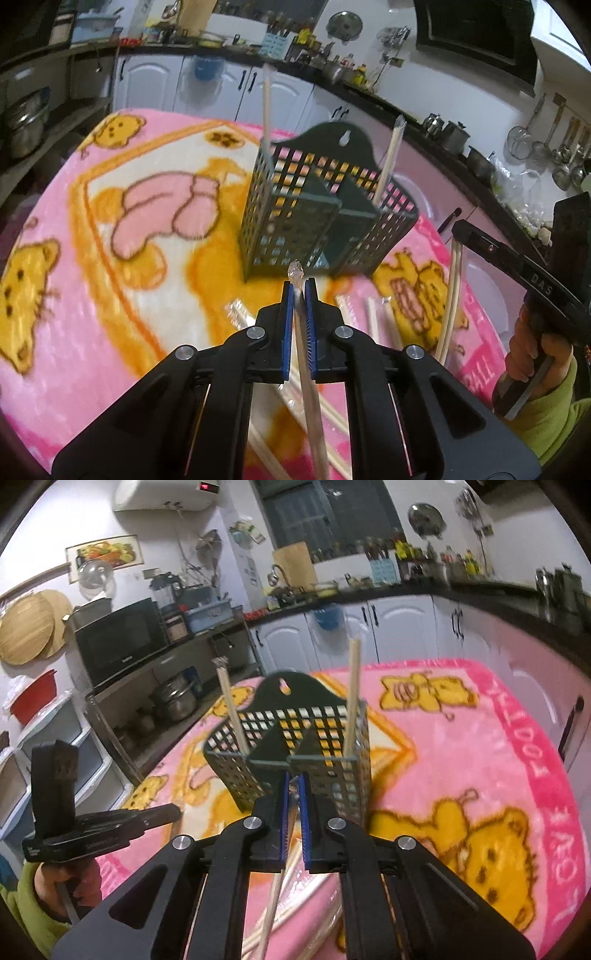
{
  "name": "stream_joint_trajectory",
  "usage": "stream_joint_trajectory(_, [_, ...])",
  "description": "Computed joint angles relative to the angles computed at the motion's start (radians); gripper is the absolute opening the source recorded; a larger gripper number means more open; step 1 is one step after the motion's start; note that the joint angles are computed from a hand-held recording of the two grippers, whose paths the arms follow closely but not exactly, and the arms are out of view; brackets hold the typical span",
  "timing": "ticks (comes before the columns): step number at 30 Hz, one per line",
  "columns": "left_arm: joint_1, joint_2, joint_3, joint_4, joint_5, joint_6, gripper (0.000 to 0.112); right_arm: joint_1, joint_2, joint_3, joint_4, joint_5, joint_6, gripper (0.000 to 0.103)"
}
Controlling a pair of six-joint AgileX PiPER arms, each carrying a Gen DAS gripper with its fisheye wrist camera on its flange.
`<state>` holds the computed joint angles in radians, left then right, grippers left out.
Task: Organize utensils
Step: 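Lift the left tool's chopstick over the caddy while the right tool carries its own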
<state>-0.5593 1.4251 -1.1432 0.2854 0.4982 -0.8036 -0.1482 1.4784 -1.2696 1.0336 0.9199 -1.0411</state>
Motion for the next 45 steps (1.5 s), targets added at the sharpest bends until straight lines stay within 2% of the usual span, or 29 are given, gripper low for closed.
stream_joint_trajectory(13, [-0.008, 0.026, -0.184, 0.055, 0.036, 0.033, 0.003, 0.035, -0.059, -0.045, 0.032, -0.021, -0.028, 0.005])
stream_joint_trajectory(23, [-0.029, 0.081, -0.378, 0.105, 0.078, 0.062, 0.003, 0.038, -0.045, -0.127, 0.063, -0.03, -0.012, 0.005])
stream_joint_trajectory(34, [-0.046, 0.177, -0.657, 0.161, 0.137, 0.107, 0.003, 0.041, -0.004, -0.297, 0.103, -0.048, 0.02, 0.005])
stream_joint_trajectory(45, [-0.03, 0.328, -0.963, 0.136, 0.231, 0.187, 0.003, 0.029, 0.105, -0.535, 0.106, -0.073, 0.109, 0.005])
